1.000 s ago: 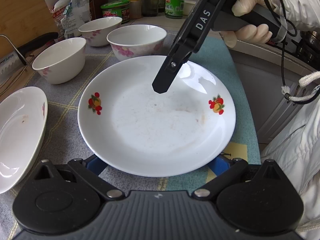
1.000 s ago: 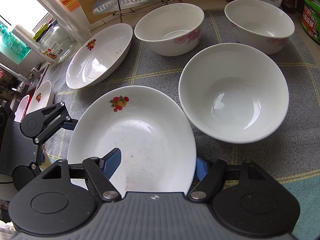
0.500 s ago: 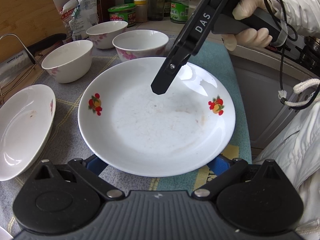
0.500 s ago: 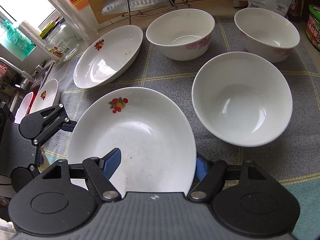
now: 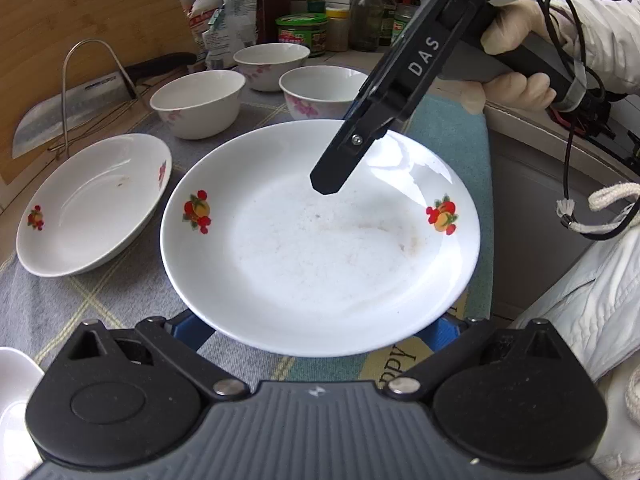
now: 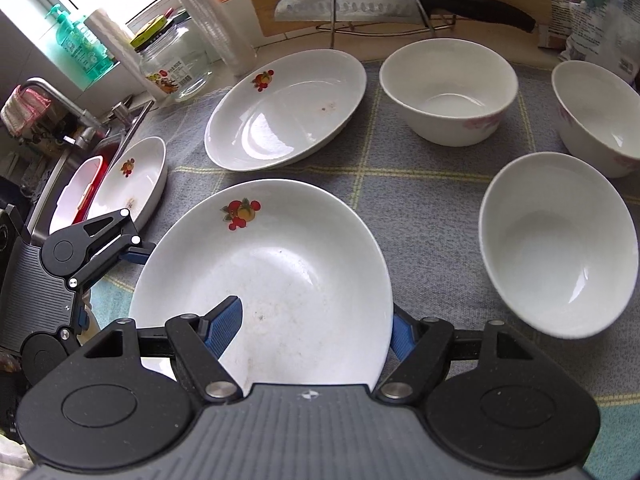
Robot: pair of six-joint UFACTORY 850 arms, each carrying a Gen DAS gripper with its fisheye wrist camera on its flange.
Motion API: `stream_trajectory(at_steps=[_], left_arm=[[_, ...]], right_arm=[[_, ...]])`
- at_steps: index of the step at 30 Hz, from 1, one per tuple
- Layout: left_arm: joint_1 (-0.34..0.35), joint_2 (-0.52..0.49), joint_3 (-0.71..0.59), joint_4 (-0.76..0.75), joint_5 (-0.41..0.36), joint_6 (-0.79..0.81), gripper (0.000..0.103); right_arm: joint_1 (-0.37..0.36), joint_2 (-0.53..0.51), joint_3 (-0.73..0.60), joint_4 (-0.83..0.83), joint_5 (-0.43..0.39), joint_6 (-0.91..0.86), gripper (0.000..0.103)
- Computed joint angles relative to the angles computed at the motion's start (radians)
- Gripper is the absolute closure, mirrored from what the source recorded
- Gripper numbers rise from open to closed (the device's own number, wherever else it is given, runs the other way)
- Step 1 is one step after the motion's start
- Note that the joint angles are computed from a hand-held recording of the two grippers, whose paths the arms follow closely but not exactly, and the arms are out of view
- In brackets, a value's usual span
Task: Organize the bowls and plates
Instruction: 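Carry the flower-print plate with the right tool toward the stained plate, then lower the held plate onto the stained plate with the right tool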
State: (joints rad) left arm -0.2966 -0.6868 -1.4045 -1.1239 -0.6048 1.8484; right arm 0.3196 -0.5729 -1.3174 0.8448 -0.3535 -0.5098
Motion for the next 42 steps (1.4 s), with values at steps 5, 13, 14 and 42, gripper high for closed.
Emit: stream_trajectory(at_steps=[5,13,14,42], left_arm=[[0.016,0.031,0.047,-0.038,0.031,-0.008,0.002],[0.048,0.070,0.096,-0.091,0.063,-0.002,0.002],[0.055,0.076,0.103,-0.098,0.065,0.001,0.002],[0.181,0.149,0.181,-0.205,0.169,0.021,0.002]], right_arm=[[0.013,-0.036,-0.058,-0.004,-0.037,-0.032,0.023],[0.040,-0.093,-0.160,-0.057,-0.076,-0.023,0.023],[0.044,-0.100,-0.174,-0.063,-0.080,-0.023,0.023],[0.131,-0.423,-0.727,-0.202,-0.275,0.025,0.023]])
